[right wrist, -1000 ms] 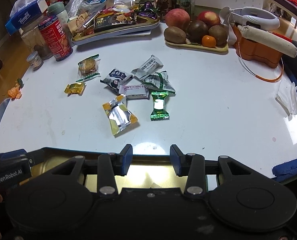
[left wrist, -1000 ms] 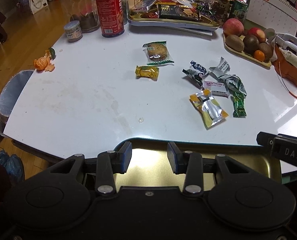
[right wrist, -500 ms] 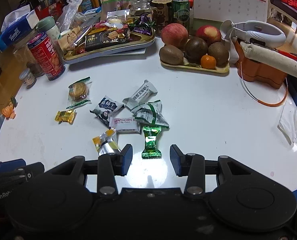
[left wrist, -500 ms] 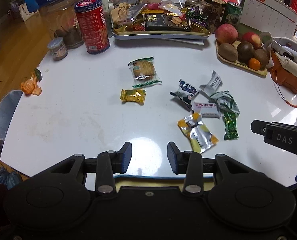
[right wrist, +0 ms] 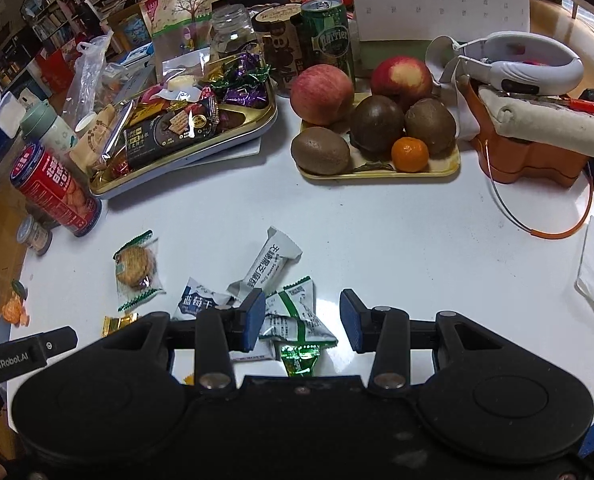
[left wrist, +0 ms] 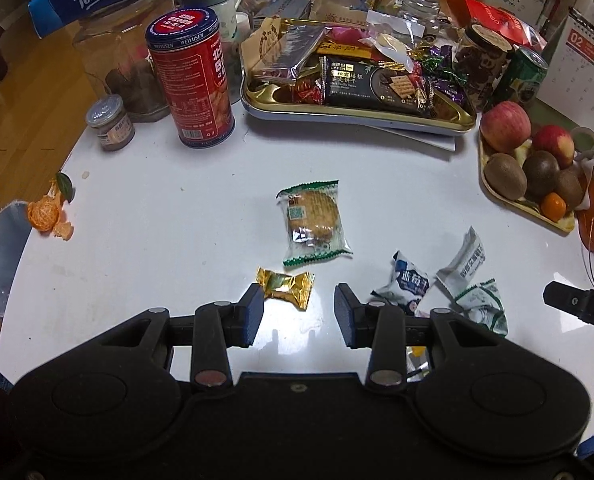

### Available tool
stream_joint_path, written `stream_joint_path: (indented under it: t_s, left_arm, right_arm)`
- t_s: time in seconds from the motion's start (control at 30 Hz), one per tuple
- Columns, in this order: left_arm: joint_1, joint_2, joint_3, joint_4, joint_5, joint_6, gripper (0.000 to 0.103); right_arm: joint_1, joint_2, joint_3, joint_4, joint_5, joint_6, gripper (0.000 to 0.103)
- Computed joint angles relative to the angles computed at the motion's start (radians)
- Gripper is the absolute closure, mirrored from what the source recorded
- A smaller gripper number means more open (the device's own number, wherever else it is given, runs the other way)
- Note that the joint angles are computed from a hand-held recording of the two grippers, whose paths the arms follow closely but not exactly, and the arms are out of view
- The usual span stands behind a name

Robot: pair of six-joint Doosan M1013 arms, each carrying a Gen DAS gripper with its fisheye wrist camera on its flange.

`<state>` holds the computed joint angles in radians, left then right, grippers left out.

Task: Organize snacks
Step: 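Move both tools back toward the scattered snacks, then grasp the cookie packet with the left tool while the right tool grasps the white sesame bar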

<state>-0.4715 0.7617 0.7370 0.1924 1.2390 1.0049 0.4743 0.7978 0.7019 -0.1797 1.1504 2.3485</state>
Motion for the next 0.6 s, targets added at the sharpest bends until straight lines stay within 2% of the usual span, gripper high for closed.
stream_joint_path:
  t_s: [0.33, 0.6]
  left_arm:
    - [0.013, 0.066, -0.107, -0.027, 0.042, 0.058, 0.054]
    - [0.031, 0.098, -0.157, -0.089, 0.107, 0.034, 0.054]
  right_arm:
    - [-0.040, 0.122, -0.165, 0.171, 0.109, 0.035, 0.057]
    - [-0.046, 0.184, -0.247, 0.182, 0.196, 0.058, 0.052]
